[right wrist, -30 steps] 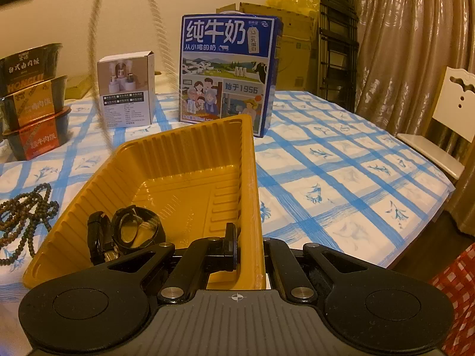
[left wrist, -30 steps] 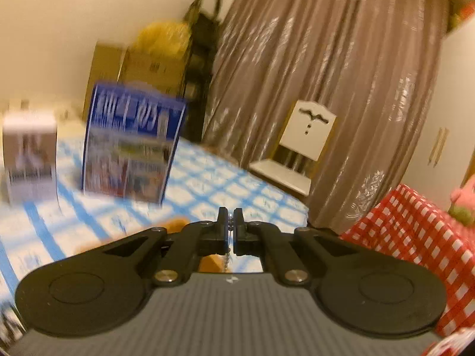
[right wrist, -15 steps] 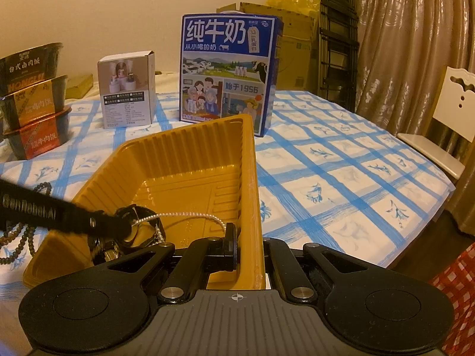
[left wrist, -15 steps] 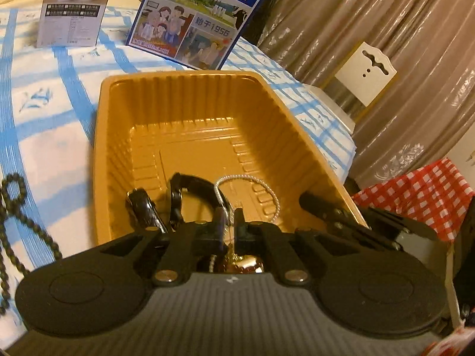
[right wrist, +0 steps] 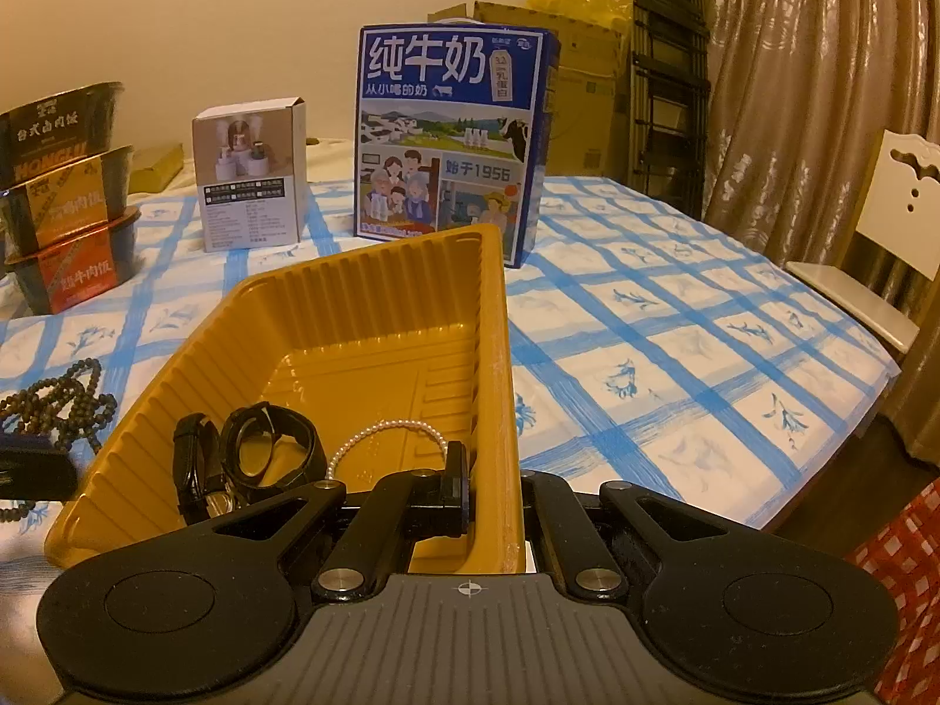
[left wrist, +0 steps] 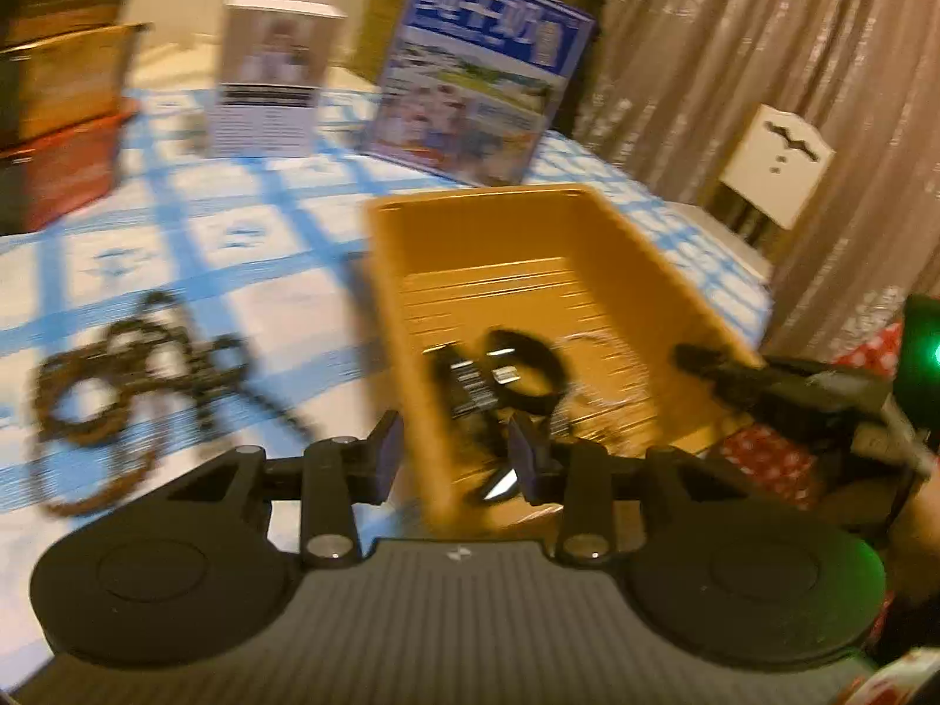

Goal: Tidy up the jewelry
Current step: 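Carry the pearl strand into the orange tray and open the left gripper, then grasp a dark bead strand from the pile with the left gripper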

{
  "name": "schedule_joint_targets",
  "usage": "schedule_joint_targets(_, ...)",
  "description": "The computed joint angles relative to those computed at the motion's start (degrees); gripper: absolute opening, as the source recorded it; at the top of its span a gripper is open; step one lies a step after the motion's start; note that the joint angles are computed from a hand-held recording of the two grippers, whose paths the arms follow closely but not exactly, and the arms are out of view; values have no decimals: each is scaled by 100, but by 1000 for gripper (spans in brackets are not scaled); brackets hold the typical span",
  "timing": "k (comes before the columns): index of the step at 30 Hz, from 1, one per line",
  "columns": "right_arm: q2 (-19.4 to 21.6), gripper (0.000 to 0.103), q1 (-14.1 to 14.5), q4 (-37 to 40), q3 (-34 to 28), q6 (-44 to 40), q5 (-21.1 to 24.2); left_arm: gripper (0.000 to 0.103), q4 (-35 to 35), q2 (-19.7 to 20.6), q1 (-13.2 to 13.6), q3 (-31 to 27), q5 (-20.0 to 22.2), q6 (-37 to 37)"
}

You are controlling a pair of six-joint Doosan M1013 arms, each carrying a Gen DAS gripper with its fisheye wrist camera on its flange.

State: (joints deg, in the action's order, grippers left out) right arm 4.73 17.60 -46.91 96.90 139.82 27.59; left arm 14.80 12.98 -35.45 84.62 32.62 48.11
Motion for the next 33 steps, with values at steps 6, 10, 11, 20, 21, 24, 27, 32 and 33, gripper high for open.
schedule_joint_targets(6,0,3,-1,-3,0,-6,2,35,1324,-269,-41,350,824,-933)
schedule_joint_targets(10,2,3,-5,-6,3,-9,3,35,1858,-357,-21,505,1193,-1332)
schedule_joint_targets(11,1,3,-4,-12,4,-3,2,35,1997,-363,-20,525,1272,-1398)
schedule_joint_targets(20,-9,3,-13,-8,18,-17,-8,33,2544,-168,132,466,1454,-709)
schedule_joint_targets(21,-9,3,-13,-2,18,-27,-4,31,2534,-131,149,442,1448,-523)
schedule_joint_targets(24,-9,3,-13,-2,18,-27,-4,27,2486,-30,167,382,1422,9)
schedule_joint_targets(27,-7,3,-11,-8,17,-23,-3,21,2339,17,167,361,1315,453)
schedule_joint_targets(32,-27,3,-49,27,56,-40,-38,16,2214,79,145,331,1221,903)
schedule_joint_targets(33,-22,3,-48,27,50,-45,-37,16,2195,96,144,318,1212,967)
